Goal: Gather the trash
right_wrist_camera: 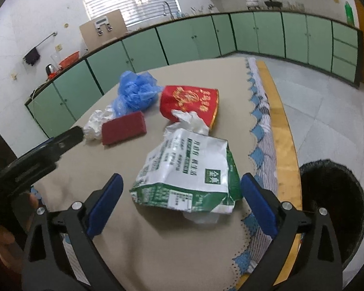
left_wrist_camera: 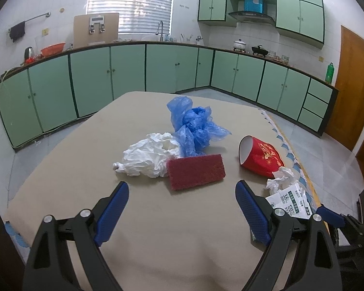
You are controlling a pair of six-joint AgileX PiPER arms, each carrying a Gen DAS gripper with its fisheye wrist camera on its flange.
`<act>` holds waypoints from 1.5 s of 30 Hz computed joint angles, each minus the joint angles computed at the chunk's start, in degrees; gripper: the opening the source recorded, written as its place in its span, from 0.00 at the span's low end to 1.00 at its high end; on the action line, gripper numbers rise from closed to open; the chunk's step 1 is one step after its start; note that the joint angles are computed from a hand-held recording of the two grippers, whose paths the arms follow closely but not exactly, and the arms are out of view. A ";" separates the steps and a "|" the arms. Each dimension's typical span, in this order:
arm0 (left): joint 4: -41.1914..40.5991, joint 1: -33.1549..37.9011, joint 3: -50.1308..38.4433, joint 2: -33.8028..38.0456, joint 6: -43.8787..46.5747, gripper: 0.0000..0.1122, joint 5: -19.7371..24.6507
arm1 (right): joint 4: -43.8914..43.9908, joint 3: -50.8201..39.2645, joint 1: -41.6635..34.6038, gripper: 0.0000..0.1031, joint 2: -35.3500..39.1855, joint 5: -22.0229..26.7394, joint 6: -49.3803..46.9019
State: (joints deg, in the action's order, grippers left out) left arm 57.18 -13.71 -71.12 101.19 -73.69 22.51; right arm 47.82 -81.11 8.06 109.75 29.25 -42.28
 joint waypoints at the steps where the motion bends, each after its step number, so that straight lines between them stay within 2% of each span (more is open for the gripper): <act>1: -0.04 0.02 -0.05 0.03 0.00 0.78 0.00 | -0.53 -1.25 -0.35 0.92 0.95 1.14 1.50; 3: -0.18 0.10 -0.18 0.11 0.08 0.78 -0.05 | 1.27 -3.38 -1.48 0.91 2.48 3.89 1.86; 7: -0.29 0.18 -0.32 0.19 0.21 0.78 -0.17 | 1.74 -5.43 -2.04 0.57 2.96 5.38 1.51; 9: -0.12 0.18 -0.26 0.16 0.02 0.78 -0.29 | 1.50 -5.75 -1.71 0.54 2.73 5.31 0.56; 11: 0.14 0.18 -0.34 0.21 -0.07 0.78 -0.32 | 1.46 -5.06 -1.23 0.54 2.09 4.04 -0.12; 13: -0.11 0.25 -0.41 0.26 0.28 0.78 -0.40 | 0.84 -4.14 -0.76 0.65 1.24 2.62 0.03; 15: -0.56 0.34 -0.64 0.41 0.77 0.78 -0.24 | 0.48 -3.39 -0.48 0.69 0.34 1.29 0.32; 22: 1.08 2.52 -1.42 0.68 0.33 0.78 0.62 | -6.14 -10.59 2.47 0.71 3.05 -0.04 6.22; 29: 1.52 7.93 -1.71 1.22 2.09 0.78 0.98 | -14.87 -23.79 8.00 0.71 11.04 3.36 18.09; 37: -0.55 14.26 -1.18 2.11 6.38 0.78 -0.75 | -24.12 -36.31 13.76 0.86 18.82 8.70 27.24; 40: -2.49 15.85 -1.21 2.66 7.95 0.78 -1.91 | -29.87 -40.49 15.67 0.88 21.52 9.82 31.32; 42: -2.12 16.24 -0.87 2.87 7.50 0.78 -2.37 | -31.88 -45.28 16.17 0.88 24.23 12.97 33.80; 45: -2.85 17.30 -0.57 2.97 7.94 0.78 -3.42 | -33.09 -47.43 16.60 0.90 25.63 14.24 35.90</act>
